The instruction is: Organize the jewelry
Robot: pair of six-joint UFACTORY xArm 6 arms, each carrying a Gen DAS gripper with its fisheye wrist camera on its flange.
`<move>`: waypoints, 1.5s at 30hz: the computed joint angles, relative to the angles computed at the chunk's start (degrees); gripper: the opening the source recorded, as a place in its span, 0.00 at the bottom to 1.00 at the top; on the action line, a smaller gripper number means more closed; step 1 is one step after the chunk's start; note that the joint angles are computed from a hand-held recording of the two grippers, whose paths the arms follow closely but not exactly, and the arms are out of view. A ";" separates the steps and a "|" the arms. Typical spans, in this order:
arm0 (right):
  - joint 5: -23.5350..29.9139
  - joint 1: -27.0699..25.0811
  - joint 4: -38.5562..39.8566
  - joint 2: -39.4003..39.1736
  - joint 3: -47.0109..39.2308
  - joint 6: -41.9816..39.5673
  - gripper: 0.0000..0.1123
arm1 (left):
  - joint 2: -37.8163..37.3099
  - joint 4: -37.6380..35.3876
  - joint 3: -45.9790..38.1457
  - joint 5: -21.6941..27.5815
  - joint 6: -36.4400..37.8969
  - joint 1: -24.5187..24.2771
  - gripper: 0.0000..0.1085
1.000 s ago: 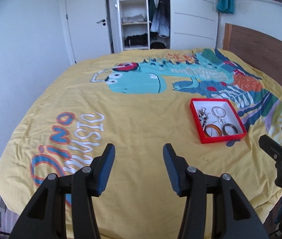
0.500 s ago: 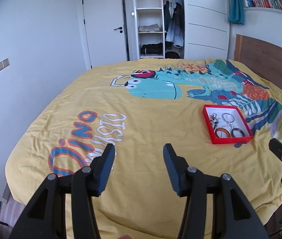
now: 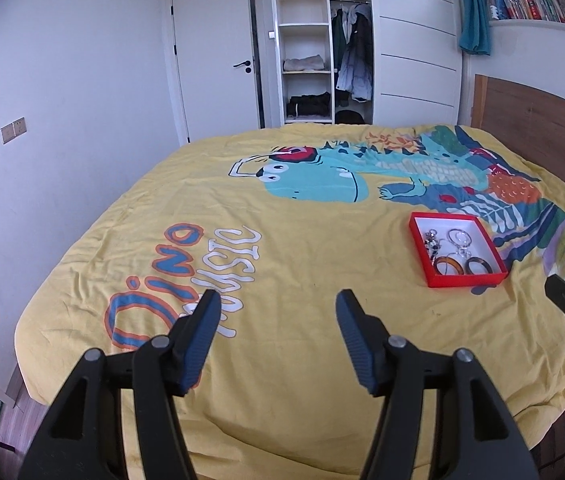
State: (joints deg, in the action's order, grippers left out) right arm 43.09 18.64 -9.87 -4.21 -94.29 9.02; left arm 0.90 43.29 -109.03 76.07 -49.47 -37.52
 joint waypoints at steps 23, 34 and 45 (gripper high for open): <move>0.31 -0.64 0.95 -0.19 1.74 -0.07 0.91 | 0.45 -3.71 1.57 -1.15 0.94 0.66 0.54; 0.42 -1.06 1.61 0.25 2.18 0.04 0.91 | 1.32 -5.29 1.51 -1.38 2.00 1.08 0.54; 0.52 -1.63 2.48 0.65 2.52 -0.02 0.91 | 2.07 -6.82 1.41 -1.25 2.77 1.44 0.54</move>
State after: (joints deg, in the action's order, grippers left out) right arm 43.60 17.01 -7.38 -3.57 -91.76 8.99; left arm 2.97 36.47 -107.62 74.83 -46.71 -36.08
